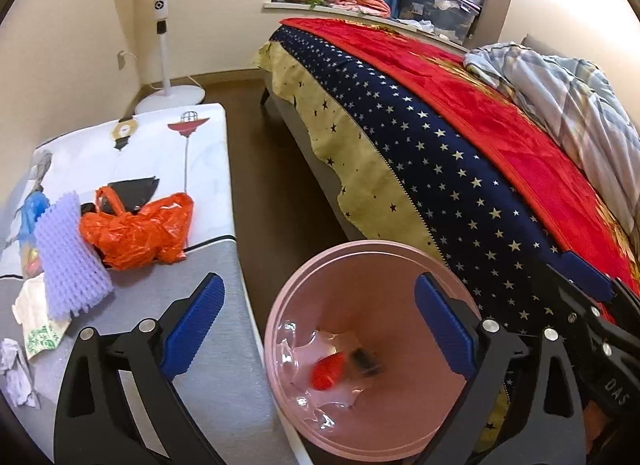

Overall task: Collect trash
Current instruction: 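Withdraw the left tool back toward the table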

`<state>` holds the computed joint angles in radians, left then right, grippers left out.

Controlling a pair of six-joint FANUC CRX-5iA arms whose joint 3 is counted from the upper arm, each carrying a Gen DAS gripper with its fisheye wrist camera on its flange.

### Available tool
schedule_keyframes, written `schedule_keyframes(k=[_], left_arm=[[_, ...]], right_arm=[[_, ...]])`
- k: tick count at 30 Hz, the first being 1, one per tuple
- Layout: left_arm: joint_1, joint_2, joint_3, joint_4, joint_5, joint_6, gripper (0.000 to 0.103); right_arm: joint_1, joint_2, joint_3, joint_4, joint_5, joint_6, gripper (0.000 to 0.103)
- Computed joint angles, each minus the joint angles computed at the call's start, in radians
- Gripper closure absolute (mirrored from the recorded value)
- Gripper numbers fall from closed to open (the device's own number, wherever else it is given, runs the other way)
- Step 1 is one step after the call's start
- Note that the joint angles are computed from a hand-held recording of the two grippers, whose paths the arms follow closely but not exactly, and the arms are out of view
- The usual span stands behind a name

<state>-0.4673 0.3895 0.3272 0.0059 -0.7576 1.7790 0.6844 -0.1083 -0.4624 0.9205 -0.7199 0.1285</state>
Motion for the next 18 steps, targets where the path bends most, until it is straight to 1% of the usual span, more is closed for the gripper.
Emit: schedule_keyframes(k=[3, 4, 5, 7, 8, 9, 11, 12, 14, 18], left_arm=[[0.003, -0.034, -0.017, -0.036, -0.006, 0.019, 0.01], [0.005, -0.056, -0.028, -0.057, -0.011, 0.034, 0.01], [0.011, -0.091, -0.055, -0.073, -0.005, 0.048, 0.01], [0.024, -0.154, -0.107, -0.091, 0.013, 0.066, 0.01], [0.037, -0.205, -0.147, -0.099, 0.022, 0.068, 0.01], [0.043, -0.229, -0.163, -0.109, 0.021, 0.074, 0.01], [0.062, -0.325, -0.229, -0.152, 0.027, 0.1, 0.01], [0.071, -0.365, -0.258, -0.164, 0.029, 0.101, 0.009], [0.096, -0.467, -0.326, -0.192, 0.016, 0.101, 0.009], [0.152, -0.623, -0.444, -0.215, 0.0, 0.095, 0.008]], right_arm=[[0.023, -0.011, 0.001, 0.05, -0.022, -0.03, 0.03], [0.031, -0.017, -0.005, 0.083, -0.028, -0.05, 0.025], [0.045, -0.027, -0.015, 0.133, -0.038, -0.076, 0.02], [0.07, -0.048, -0.035, 0.209, -0.047, -0.108, 0.015], [0.092, -0.062, -0.046, 0.253, -0.055, -0.118, 0.013], [0.107, -0.072, -0.053, 0.279, -0.061, -0.123, 0.011], [0.147, -0.098, -0.07, 0.335, -0.075, -0.141, 0.008], [0.182, -0.115, -0.078, 0.362, -0.09, -0.157, 0.007], [0.243, -0.134, -0.08, 0.378, -0.125, -0.179, 0.005], [0.355, -0.163, -0.094, 0.399, -0.167, -0.249, 0.005]])
